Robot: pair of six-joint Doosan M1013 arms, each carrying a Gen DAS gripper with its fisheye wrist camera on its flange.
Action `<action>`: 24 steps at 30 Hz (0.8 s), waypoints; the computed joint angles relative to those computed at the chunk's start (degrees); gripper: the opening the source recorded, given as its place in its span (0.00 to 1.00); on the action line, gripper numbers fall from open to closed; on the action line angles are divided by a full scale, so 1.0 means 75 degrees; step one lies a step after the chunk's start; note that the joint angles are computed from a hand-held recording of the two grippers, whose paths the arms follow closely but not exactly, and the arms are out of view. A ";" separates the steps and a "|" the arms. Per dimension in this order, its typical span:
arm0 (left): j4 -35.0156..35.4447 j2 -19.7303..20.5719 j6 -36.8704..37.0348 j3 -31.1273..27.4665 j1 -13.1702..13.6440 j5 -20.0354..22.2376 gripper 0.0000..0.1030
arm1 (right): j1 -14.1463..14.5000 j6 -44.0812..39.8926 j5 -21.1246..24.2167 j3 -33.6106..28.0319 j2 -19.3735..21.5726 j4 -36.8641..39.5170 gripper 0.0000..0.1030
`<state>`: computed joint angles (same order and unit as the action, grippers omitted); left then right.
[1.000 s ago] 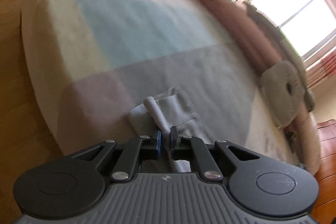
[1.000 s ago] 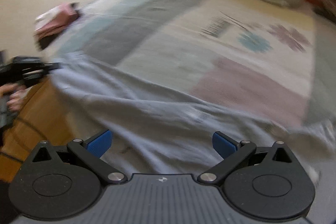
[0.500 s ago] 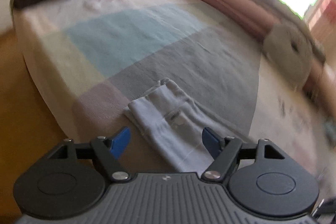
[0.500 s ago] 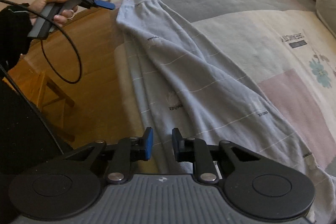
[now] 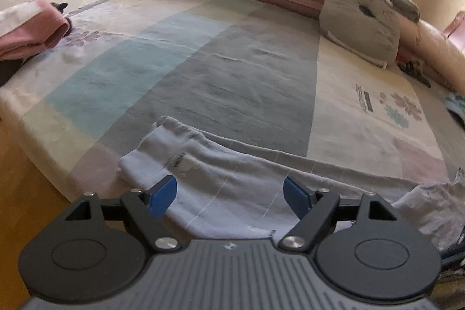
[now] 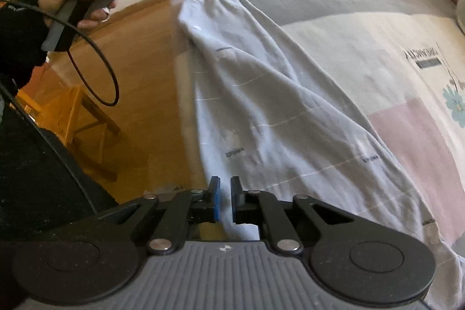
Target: Fold clothes
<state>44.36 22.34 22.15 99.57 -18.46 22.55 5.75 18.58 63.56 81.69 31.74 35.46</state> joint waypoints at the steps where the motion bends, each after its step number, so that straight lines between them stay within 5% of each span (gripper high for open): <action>1: 0.0063 0.0016 -0.0010 -0.0003 -0.0005 -0.0040 0.79 | -0.0030 0.0020 0.0060 -0.0104 0.0022 0.0180 0.12; 6: 0.0352 0.0056 -0.0292 0.0048 -0.0015 -0.0261 0.79 | 0.0026 0.0097 -0.0427 -0.0720 0.0229 0.0980 0.17; 13: 0.0801 -0.0049 -0.1001 0.0274 0.0017 -0.0633 0.79 | 0.0564 0.0625 -0.0449 -0.1674 0.1069 0.0005 0.17; 17: 0.0866 -0.0111 -0.1151 0.0431 0.0092 -0.0901 0.79 | 0.0665 0.0557 -0.0968 -0.1354 0.0990 -0.0310 0.16; 19: 0.1043 -0.0123 -0.1287 0.0462 0.0112 -0.0937 0.79 | 0.0706 0.0487 -0.1102 -0.1258 0.0916 -0.0329 0.05; 24: 0.1710 -0.0157 -0.1838 0.0530 0.0190 -0.1205 0.79 | 0.0796 0.0243 -0.1843 -0.1216 0.0801 -0.0192 0.05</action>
